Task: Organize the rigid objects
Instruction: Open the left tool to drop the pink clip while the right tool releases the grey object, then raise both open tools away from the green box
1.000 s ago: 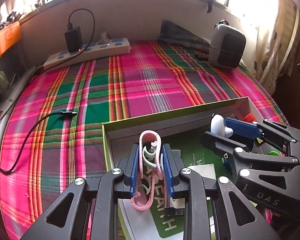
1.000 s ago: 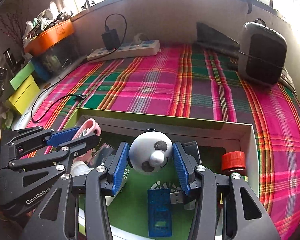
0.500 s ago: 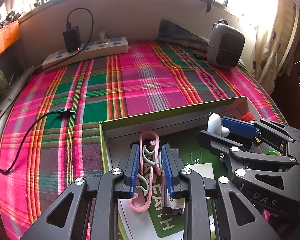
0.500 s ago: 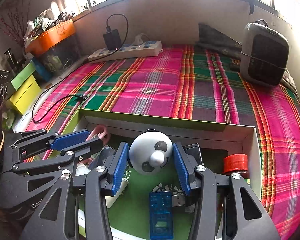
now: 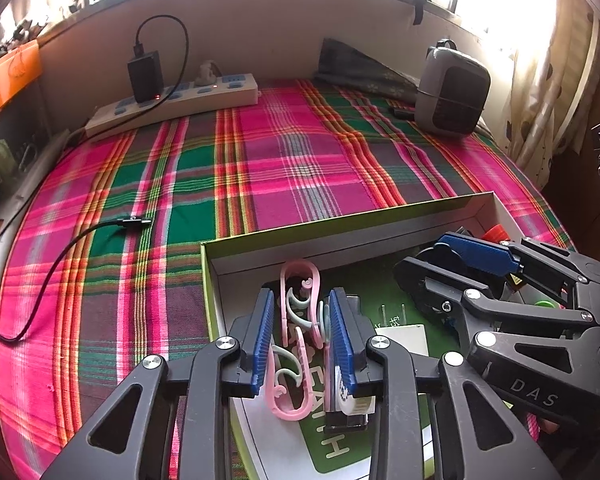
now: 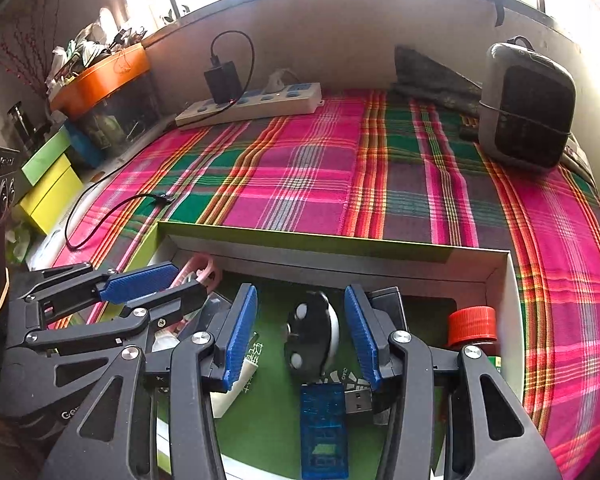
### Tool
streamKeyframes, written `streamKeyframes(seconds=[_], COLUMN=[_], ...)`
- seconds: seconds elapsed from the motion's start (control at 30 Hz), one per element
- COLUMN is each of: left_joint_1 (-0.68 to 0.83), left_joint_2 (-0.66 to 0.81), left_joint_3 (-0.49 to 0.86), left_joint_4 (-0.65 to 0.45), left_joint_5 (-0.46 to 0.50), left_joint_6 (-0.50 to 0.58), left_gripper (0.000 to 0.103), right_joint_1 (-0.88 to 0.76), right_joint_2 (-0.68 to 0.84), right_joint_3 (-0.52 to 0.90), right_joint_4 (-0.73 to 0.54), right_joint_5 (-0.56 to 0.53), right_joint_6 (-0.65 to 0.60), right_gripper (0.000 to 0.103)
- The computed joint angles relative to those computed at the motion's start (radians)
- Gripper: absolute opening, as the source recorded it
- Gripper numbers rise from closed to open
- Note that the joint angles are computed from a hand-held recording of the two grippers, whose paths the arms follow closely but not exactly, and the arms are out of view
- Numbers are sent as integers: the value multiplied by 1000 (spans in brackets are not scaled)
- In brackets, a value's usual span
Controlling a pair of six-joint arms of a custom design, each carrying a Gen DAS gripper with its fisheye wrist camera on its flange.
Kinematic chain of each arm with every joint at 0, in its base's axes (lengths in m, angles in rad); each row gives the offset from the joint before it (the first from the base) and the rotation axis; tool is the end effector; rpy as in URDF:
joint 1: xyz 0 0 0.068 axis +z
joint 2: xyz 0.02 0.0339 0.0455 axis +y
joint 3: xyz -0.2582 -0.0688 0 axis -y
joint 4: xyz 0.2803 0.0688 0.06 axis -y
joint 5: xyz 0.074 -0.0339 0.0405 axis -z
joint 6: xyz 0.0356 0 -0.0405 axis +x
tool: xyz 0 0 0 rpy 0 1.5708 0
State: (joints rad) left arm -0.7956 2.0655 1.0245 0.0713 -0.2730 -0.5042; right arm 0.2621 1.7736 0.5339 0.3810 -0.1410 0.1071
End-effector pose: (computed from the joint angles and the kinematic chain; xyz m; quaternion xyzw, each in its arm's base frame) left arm 0.2849 -0.2770 0.0399 0.0975 0.9421 -0.0740 0.3121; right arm 0.2800 0.0803 0.0381 -0.0969 0.9302 0.1287 0.3297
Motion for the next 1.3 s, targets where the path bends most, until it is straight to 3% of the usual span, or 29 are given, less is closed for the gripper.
streamKeyframes(seconds=[0.6,0.9,1.3], left_joint_1=[-68,-144,-285], left_joint_2=[-98,-188,-251], left_joint_3=[-87,-167,-239], left_joint_4=[-11,-26,-101], left_joint_5=[-99,-194,-312], left_joint_6=[-61,-156,-327], left_gripper=[35,35,35], right_joint_1=[14,61,115], right_joint_2=[-90,-246,-530], right_joint_3=[-87,-202,-362], right_joint_4=[26,36,-69], right_joint_5=[43,118,203], right_joint_6=[7,28,70], right_gripper=[47,47,48])
